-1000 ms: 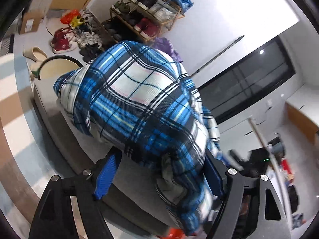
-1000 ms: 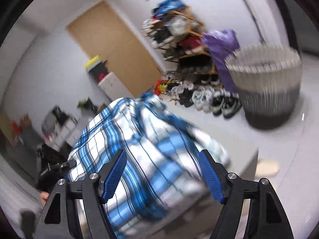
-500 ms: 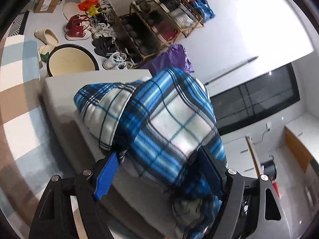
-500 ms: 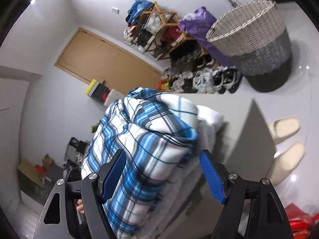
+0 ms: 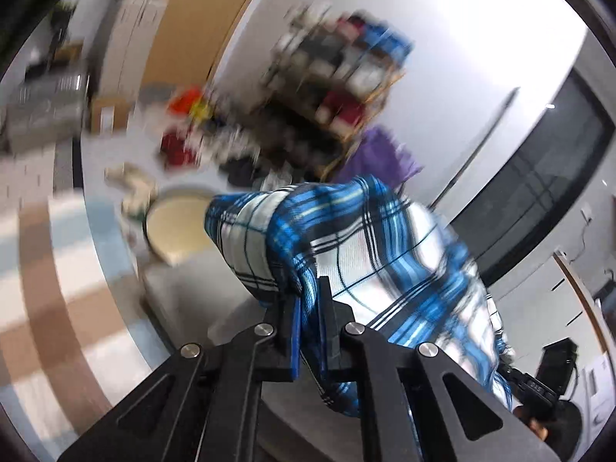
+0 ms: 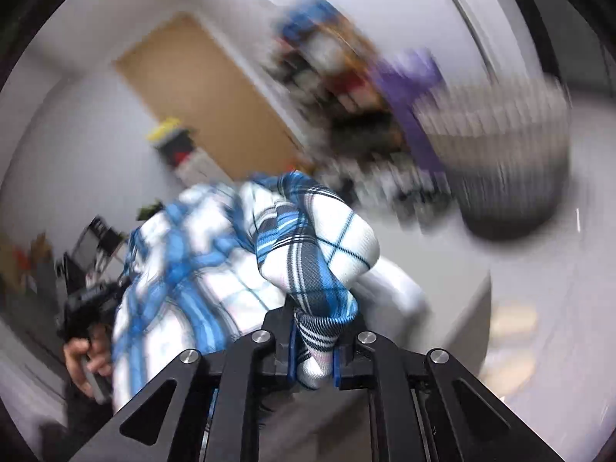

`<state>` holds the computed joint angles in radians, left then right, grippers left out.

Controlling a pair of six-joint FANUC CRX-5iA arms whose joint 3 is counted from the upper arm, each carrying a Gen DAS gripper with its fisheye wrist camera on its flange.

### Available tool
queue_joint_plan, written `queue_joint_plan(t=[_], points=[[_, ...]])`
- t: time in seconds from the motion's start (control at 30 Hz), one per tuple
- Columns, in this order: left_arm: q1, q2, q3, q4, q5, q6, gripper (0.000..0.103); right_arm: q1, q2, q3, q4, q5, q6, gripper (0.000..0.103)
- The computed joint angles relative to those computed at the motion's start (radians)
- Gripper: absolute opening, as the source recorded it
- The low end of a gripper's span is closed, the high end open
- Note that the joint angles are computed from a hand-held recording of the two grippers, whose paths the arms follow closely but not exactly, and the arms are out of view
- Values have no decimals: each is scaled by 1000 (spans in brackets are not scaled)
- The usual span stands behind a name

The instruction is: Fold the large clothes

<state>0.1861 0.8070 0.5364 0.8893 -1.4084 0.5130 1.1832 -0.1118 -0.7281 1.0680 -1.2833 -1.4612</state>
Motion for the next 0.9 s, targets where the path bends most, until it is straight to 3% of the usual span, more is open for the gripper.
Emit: queue_joint_plan(t=[0.1,0.13,0.17,0.23,0.33,0.37,0.43,0.5,0.53,0.57,0.6,0.67,0.73,0.8,0.9], points=[[7,-20,-42,-20,21,-18,12,46,-5,-8,6,-65,-46,35],[18,-15,-30,-23,2,-2,18,73,12,37,-49,-141,-3,55],[26,-7,-9,-27,-19,23,25,92,23,70,-81,-206,44,65],[43,-16,-6,-16,-4,63,40,90,8,69,-52,-223,83,65],[51,-103,-141,68,83,-32,42,42,-11,66,-11,-195,141,72],[51,-121,-166,83,82,-59,42,12,-9,72,-4,-174,172,77],[52,-167,-223,100,51,-126,42,-44,-7,68,2,-117,205,77],[51,-213,-284,102,9,-224,43,-91,-19,36,15,-28,166,72],[51,-221,-293,95,-19,-264,43,-121,-30,10,47,39,135,48],[49,-240,-321,88,-46,-309,44,-139,-34,5,54,82,130,12],[44,-260,-350,72,-83,-359,44,-136,-40,1,63,87,129,7],[39,-280,-377,24,-150,-435,44,-118,-36,-35,235,9,102,6],[41,-302,-416,-24,-205,-545,44,-106,-45,-55,309,-27,104,6],[41,-344,-467,-76,-184,-651,44,-99,-66,-60,239,-19,103,6],[40,-374,-506,-122,-148,-686,43,-148,-102,-70,69,129,146,11]])
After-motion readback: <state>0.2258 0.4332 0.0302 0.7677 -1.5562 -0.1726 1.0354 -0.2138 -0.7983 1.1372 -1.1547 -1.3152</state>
